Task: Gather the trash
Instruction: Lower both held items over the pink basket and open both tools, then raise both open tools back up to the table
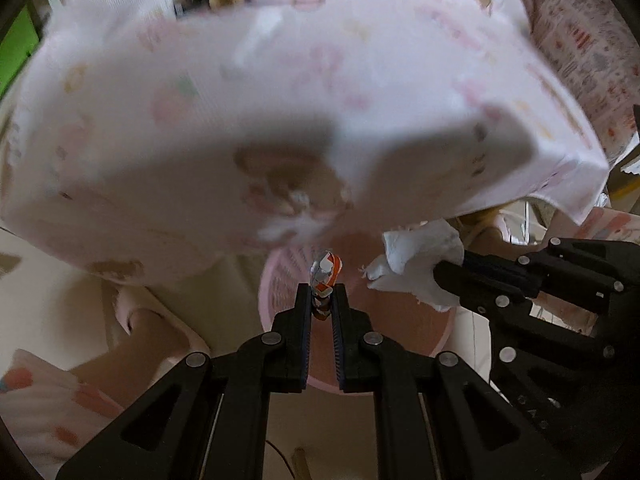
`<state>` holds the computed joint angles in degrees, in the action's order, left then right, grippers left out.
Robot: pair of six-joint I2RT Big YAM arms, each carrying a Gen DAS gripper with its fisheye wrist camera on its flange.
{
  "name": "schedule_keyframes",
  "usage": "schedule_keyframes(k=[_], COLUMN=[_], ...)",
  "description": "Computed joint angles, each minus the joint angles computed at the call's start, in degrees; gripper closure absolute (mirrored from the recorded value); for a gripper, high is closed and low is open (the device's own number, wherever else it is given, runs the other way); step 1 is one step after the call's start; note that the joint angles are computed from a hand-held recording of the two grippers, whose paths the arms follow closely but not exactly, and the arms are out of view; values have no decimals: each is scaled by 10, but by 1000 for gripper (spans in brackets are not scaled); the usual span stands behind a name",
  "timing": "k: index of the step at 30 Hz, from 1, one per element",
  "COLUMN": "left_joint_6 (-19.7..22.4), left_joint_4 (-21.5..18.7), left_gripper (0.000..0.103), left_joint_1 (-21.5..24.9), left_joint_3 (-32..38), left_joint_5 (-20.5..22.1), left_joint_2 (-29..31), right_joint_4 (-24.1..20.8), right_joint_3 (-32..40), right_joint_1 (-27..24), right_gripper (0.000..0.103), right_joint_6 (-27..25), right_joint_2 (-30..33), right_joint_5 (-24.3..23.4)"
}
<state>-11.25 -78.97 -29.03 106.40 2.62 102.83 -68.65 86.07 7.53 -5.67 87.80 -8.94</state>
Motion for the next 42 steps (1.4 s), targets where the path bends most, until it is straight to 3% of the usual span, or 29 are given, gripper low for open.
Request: schedule_keyframes(k=[15,18,23,26,35,39,42], left_joint_6=[-11,-17,-25,-32,-24,-14,1], left_joint_4=[-27,-26,-22,-14,48,100,139], left_gripper=[91,84,73,70,64,63,57], left_joint_1=[9,12,15,19,21,19,19], left_joint_3=[-16,-18,-14,-14,-23,-32,-33], left_joint_5=[13,13,1,-7,-64,-97,-126], left_joint_2=[56,52,50,42,-21,-64,-89], right_joint_4=[-27,-24,-12,-3,37,66,102], right_joint_3=[-32,-34,-28,-28,-23,-19,-15], right_joint_1=[15,15,20,17,7,2,-7], right_gripper=[95,86,59,50,46,44,33], right_joint_6=[-14,-18,-10,-14,-5,3,14], right_joint_2=[59,60,63,52,-7,-46,-74], right_joint_5=[67,72,80,92,69,57,47])
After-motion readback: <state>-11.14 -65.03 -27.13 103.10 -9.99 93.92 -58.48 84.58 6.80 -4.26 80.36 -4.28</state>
